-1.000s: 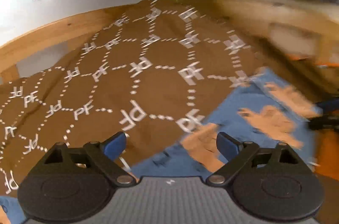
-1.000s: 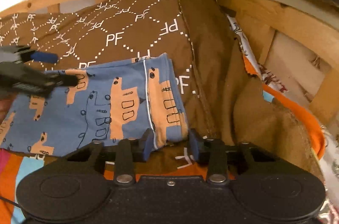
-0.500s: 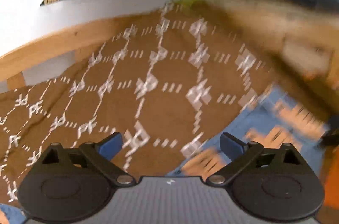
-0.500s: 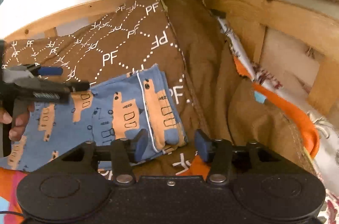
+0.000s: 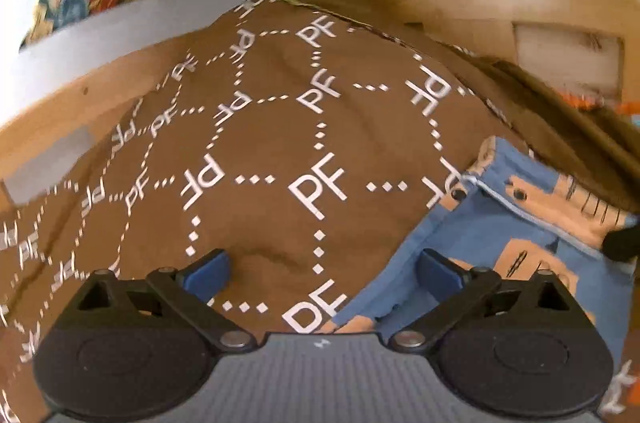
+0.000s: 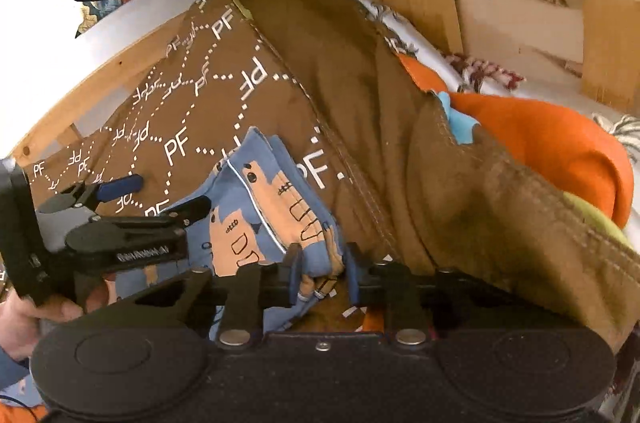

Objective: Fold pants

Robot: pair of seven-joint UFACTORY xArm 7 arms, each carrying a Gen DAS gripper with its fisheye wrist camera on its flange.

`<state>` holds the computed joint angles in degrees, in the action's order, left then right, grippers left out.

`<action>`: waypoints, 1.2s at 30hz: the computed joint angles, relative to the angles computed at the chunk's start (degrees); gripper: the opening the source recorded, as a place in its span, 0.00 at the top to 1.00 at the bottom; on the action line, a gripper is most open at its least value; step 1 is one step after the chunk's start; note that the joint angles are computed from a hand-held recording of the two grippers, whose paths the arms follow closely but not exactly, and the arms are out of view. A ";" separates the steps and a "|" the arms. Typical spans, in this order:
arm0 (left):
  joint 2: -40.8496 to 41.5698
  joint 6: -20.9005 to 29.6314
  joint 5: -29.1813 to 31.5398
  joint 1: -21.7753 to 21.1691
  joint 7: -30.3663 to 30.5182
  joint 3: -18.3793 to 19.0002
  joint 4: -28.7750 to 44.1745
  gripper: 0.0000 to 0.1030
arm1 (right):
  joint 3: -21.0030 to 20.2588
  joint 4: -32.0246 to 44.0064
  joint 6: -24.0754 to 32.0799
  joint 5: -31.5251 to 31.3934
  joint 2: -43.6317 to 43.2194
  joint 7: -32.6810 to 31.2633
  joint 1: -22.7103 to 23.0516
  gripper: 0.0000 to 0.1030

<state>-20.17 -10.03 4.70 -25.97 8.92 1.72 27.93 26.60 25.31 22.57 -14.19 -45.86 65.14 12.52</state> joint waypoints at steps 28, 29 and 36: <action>-5.90 41.15 -28.95 -17.57 7.54 12.13 13.80 0.68 | 27.08 14.59 20.64 -38.97 12.46 -14.79 -6.37 0.84; -5.70 41.22 -29.21 -16.88 7.98 11.31 13.69 0.78 | 25.97 14.36 20.83 -39.11 12.71 -14.25 -5.21 0.81; -5.98 43.59 -40.55 -14.85 14.20 12.62 12.88 0.89 | 18.07 12.80 21.21 -39.42 13.21 -8.21 1.44 0.57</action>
